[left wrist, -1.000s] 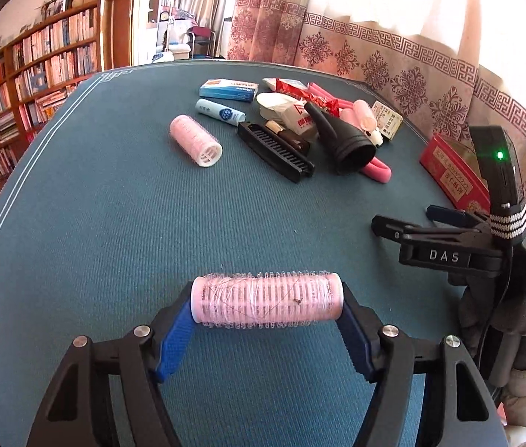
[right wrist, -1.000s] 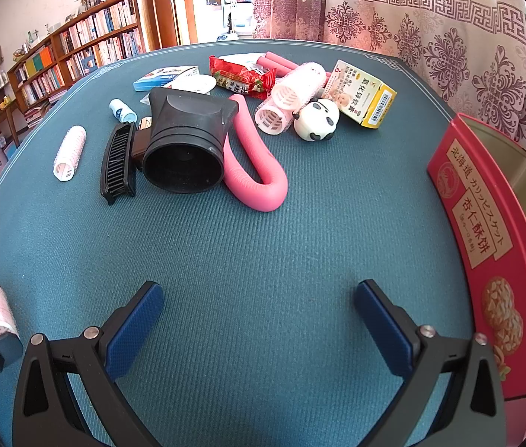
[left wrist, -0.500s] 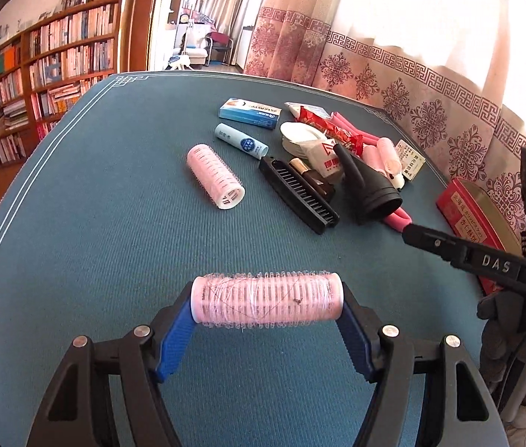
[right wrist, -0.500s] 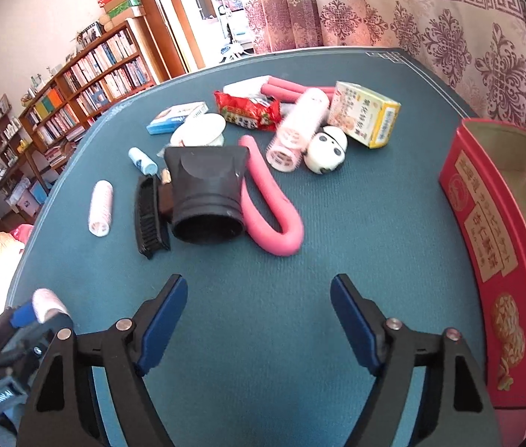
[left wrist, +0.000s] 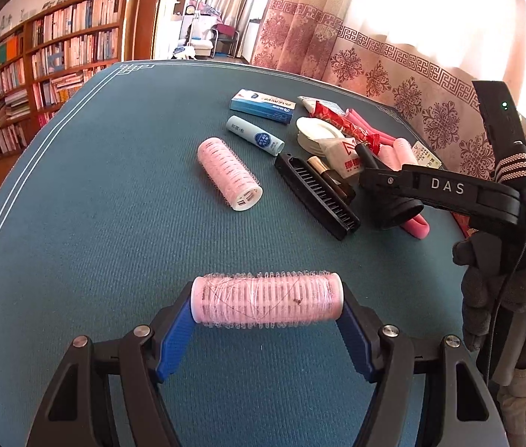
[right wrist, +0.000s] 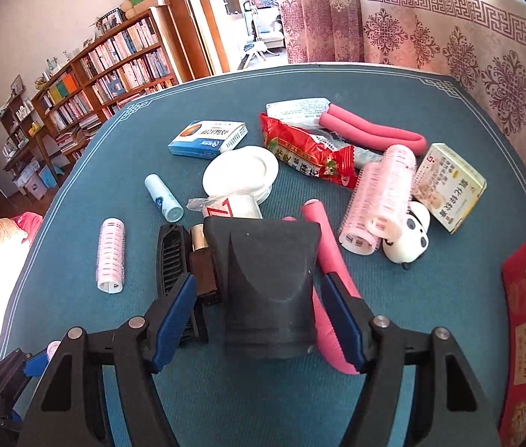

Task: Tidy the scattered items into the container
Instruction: 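Hold the pink hair roller in the left tool while the right tool grasps the black nozzle, then carry both items to the red tin and open both tools inside it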

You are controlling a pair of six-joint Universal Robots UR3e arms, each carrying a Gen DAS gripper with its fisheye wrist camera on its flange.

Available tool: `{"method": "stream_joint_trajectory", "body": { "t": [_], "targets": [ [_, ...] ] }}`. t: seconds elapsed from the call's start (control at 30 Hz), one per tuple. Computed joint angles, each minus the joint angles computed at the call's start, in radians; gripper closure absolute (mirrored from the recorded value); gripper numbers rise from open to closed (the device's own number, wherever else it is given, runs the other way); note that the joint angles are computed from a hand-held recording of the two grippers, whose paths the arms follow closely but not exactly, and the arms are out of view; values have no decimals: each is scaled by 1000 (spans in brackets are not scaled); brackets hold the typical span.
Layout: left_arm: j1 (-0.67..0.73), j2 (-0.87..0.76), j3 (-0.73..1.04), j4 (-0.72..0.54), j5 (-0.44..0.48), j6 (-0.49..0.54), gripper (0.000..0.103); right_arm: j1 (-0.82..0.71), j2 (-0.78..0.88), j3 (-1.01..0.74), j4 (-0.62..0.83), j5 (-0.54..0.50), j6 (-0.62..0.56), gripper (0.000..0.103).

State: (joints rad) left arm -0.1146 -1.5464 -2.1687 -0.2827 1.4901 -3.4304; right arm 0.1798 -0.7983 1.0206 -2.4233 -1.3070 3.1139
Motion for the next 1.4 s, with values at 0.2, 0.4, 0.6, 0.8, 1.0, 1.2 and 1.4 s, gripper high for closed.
{"method": "stream_joint_trajectory", "body": {
  "t": [0.2, 0.4, 0.6, 0.8, 1.0, 1.2, 1.4],
  "targets": [
    [2, -23, 17, -10, -3, 0, 31, -21, 37, -32, 19, 28, 15, 43],
    [-10, -31, 34, -17, 12, -3, 31, -39, -4, 45, -50, 71, 30, 46],
    [-35, -24, 60, -37, 33, -9, 31, -63, -115, 214, -181, 102, 49, 46],
    [-99, -36, 120, -64, 70, -15, 31, -126, -261, 441, -291, 138, 60, 46],
    [-192, -74, 224, -103, 123, -22, 31, -228, -436, 681, -395, 177, 55, 46],
    [-308, -173, 398, -152, 172, -25, 31, -384, -644, 897, -465, 197, 24, 46],
    [-424, -335, 651, -227, 195, -18, 31, -585, -829, 1056, -452, 203, -57, 46]
  ]
}}
